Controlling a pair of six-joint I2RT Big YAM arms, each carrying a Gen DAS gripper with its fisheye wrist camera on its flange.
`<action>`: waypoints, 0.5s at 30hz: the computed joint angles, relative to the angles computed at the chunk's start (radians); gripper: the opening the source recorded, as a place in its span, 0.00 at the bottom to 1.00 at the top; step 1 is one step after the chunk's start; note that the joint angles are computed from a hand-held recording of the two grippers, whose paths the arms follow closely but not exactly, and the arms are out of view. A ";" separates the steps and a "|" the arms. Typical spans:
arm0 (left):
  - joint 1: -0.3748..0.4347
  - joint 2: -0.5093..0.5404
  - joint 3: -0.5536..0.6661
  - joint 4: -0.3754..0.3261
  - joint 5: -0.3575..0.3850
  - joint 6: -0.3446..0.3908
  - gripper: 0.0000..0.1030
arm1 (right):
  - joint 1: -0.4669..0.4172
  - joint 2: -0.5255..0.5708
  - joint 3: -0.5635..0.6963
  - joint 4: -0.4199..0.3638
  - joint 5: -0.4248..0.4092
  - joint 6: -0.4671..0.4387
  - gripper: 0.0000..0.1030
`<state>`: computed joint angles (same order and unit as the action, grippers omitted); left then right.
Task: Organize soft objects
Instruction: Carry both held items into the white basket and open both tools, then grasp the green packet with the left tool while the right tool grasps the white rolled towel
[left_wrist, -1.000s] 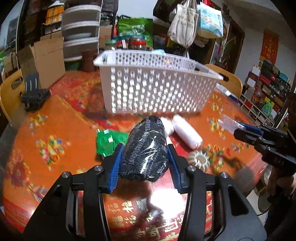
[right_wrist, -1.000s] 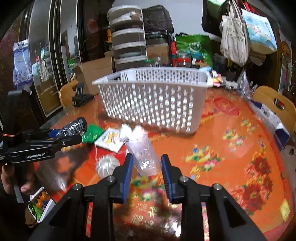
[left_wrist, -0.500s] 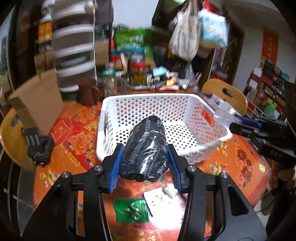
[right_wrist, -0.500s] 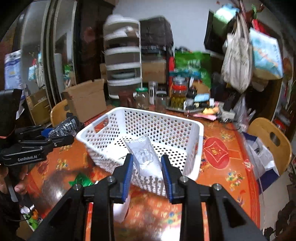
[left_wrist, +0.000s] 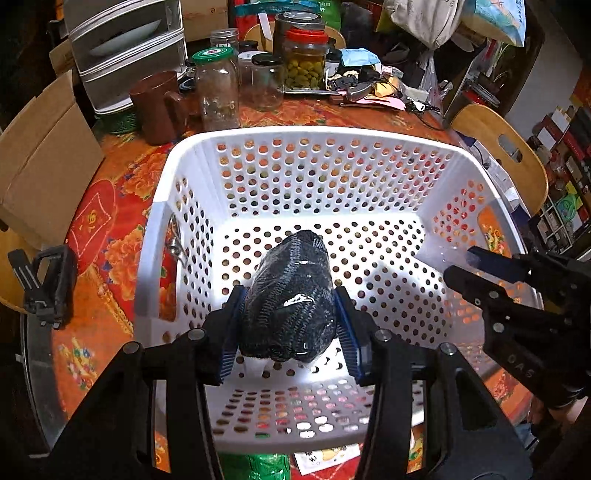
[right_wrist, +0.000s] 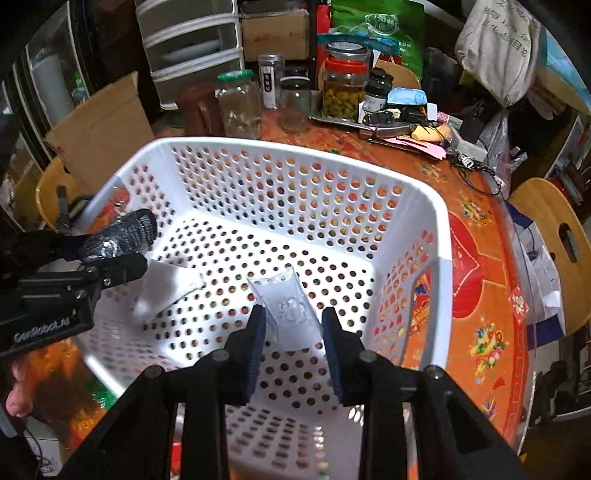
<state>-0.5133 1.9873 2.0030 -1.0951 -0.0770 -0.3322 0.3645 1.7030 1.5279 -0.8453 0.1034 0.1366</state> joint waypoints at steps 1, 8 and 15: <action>0.002 0.001 -0.002 0.013 0.011 0.004 0.44 | 0.002 0.002 0.002 0.012 0.007 0.000 0.31; -0.004 -0.168 -0.199 0.191 -0.043 0.024 0.77 | 0.013 -0.117 -0.086 0.122 0.047 0.021 0.72; -0.044 -0.576 -0.682 0.453 -0.142 0.039 1.00 | 0.038 -0.496 -0.554 0.428 -0.042 0.118 0.96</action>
